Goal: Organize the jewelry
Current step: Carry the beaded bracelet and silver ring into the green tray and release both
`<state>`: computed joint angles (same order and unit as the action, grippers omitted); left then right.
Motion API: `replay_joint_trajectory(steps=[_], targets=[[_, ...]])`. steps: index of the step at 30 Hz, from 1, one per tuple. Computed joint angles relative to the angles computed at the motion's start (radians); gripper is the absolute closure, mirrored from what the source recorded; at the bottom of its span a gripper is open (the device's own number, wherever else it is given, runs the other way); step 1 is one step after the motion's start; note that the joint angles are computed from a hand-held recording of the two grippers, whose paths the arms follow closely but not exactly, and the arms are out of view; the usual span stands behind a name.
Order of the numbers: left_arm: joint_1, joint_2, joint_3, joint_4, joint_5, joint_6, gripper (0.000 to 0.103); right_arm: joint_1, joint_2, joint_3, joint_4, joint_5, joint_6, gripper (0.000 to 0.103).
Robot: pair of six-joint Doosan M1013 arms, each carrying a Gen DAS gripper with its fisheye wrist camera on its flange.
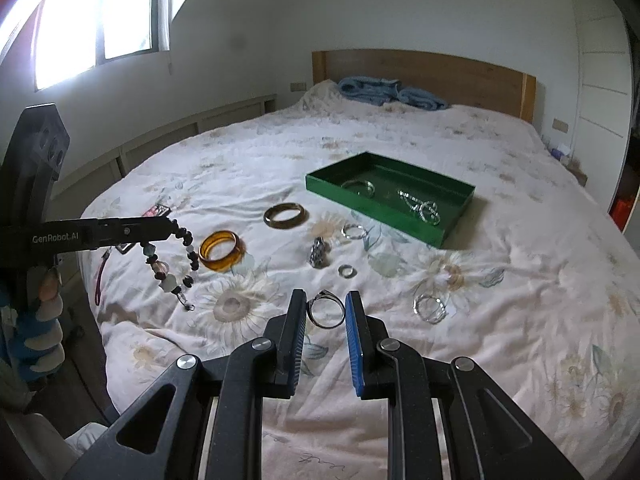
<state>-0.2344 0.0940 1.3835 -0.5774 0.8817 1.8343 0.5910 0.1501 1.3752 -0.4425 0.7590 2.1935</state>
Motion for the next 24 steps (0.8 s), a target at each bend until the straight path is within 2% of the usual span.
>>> replay_joint_trajectory(steps=[12,18,24], targets=[[-0.005,0.014,-0.053,0.005,-0.017,-0.001,0.096,-0.007,-0.012,-0.023,-0.092,-0.002,0.061,0.084],[-0.021,0.048,-0.121,0.046,-0.024,-0.019,0.095,-0.031,0.0,-0.063,-0.118,-0.008,0.06,0.084],[-0.037,0.114,-0.23,0.115,-0.008,-0.074,0.095,-0.067,0.029,-0.123,-0.109,-0.016,0.028,0.084]])
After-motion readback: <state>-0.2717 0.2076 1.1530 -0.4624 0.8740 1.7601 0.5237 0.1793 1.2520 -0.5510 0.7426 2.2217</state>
